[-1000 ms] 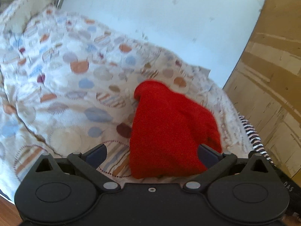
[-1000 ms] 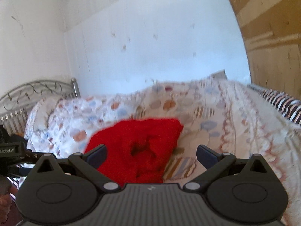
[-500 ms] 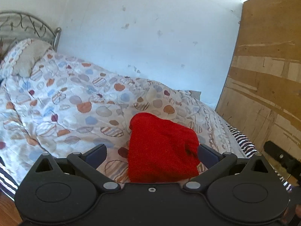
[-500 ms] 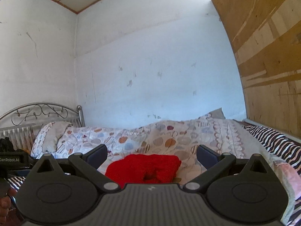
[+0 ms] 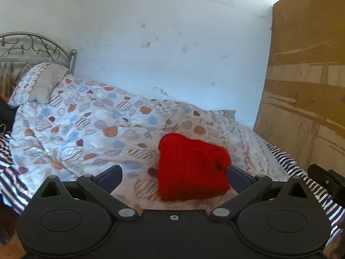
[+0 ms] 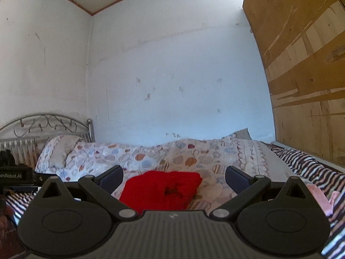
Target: Fold small clothes
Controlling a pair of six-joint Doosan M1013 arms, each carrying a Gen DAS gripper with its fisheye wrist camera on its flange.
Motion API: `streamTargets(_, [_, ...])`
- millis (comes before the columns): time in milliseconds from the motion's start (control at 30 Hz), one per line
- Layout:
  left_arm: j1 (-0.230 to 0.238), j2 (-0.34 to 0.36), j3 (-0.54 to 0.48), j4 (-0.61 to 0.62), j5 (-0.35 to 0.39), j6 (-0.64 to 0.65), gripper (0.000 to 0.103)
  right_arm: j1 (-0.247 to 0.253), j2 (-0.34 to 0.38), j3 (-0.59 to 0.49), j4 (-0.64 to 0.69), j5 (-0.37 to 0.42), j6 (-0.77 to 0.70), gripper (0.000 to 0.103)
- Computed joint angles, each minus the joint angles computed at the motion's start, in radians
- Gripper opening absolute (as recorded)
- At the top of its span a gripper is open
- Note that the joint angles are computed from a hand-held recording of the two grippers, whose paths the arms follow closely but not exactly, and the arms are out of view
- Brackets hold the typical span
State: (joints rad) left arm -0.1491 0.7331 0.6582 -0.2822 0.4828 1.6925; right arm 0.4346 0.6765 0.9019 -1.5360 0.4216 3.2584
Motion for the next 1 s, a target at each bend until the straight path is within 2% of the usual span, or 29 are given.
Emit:
streamTargets(167, [-0.001,-0.059,0.142,0.019,-0.08,0.032,0.102,0.016,-0.02,0.06,0.018,0.043,-0.027,0.103])
streamTargets(333, [-0.003,-0.086,0.23,0.066,-0.153,0.03,0.102,0.03,-0.023,0.092,0.052,0.083,-0.067,0.103])
streamTargets(733, [-0.002,-0.092,0.264,0.089,-0.141,0.009,0.102,0.031,-0.02,0.097,0.11,0.072,-0.114,0.103])
streamTargets(867, [-0.005,-0.096,0.271,0.135,-0.148,-0.035,0.102,0.03,-0.021,0.098,0.114,0.07,-0.119,0.103])
streamTargets(1000, [-0.011,-0.095,0.265,0.233,-0.132,-0.129,0.102,0.03,-0.021,0.099,0.114,0.066,-0.123,0.103])
